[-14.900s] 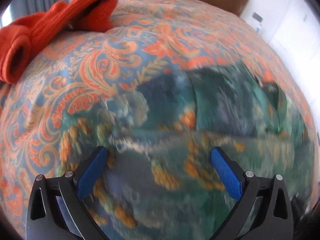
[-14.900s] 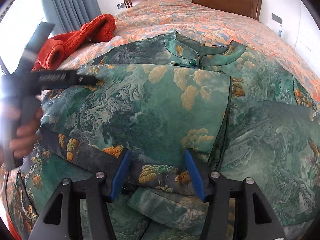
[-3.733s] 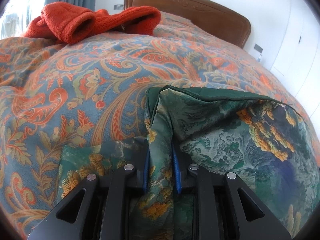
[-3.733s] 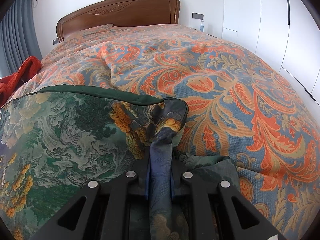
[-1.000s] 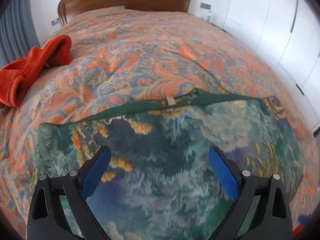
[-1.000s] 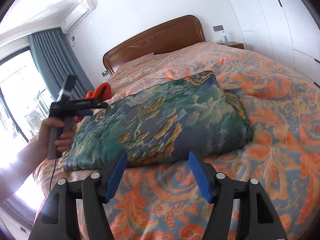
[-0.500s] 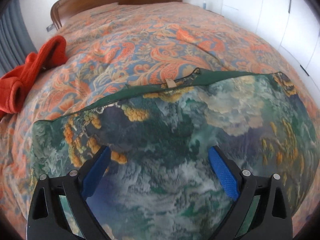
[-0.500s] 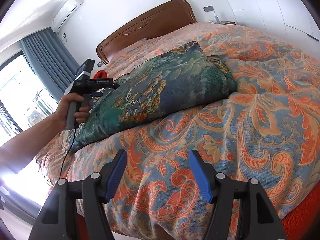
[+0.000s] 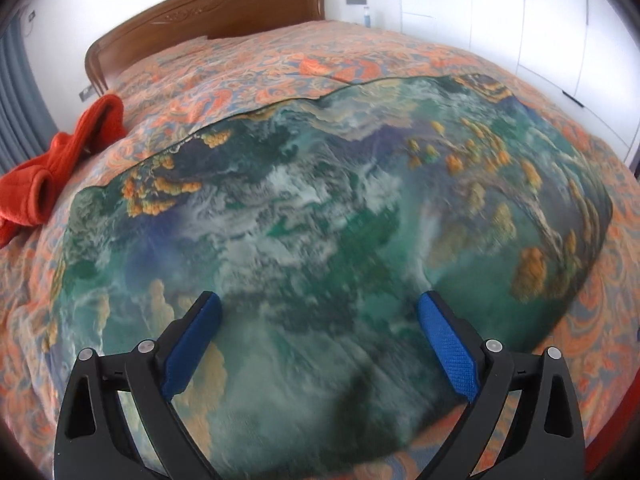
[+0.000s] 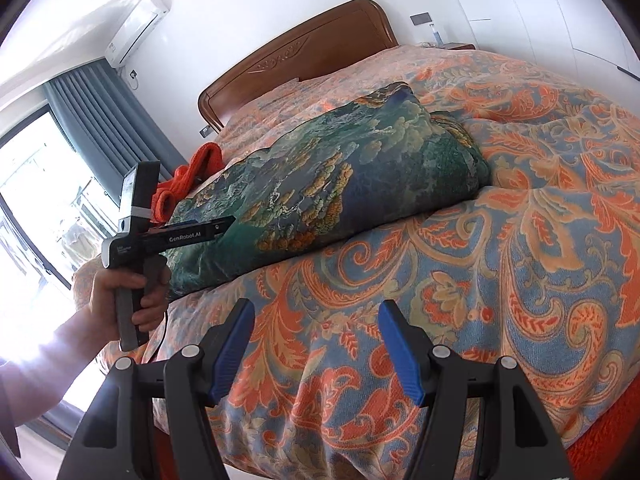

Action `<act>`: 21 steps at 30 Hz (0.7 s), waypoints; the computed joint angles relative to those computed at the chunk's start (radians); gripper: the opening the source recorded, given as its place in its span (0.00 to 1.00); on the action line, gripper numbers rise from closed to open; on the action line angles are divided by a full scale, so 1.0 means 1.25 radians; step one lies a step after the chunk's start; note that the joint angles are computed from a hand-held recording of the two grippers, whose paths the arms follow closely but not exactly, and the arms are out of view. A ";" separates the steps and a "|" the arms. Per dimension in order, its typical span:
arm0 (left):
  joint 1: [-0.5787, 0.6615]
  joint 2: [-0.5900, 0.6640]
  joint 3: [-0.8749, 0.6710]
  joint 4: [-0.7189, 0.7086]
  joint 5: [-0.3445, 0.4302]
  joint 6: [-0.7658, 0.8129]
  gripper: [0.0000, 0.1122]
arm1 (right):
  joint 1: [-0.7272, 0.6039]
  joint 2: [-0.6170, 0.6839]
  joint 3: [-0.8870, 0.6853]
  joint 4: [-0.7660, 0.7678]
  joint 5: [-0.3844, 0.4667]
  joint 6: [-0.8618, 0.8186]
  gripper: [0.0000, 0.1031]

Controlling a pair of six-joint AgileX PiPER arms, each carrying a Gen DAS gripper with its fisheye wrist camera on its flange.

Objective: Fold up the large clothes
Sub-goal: 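Move the right tool to the jacket's side edge and grasp it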

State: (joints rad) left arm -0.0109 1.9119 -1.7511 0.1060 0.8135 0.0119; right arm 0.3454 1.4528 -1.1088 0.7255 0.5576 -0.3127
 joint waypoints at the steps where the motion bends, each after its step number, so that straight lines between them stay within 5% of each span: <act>1: -0.008 -0.015 0.027 0.012 -0.015 -0.005 0.88 | 0.001 0.001 0.001 -0.003 -0.001 0.002 0.64; 13: -0.070 -0.153 0.187 -0.067 -0.058 0.125 0.88 | -0.024 0.018 -0.033 -0.105 -0.005 0.116 0.64; 21: -0.081 -0.062 0.079 -0.184 -0.014 0.189 0.88 | -0.163 0.268 -0.298 0.016 0.105 0.193 0.74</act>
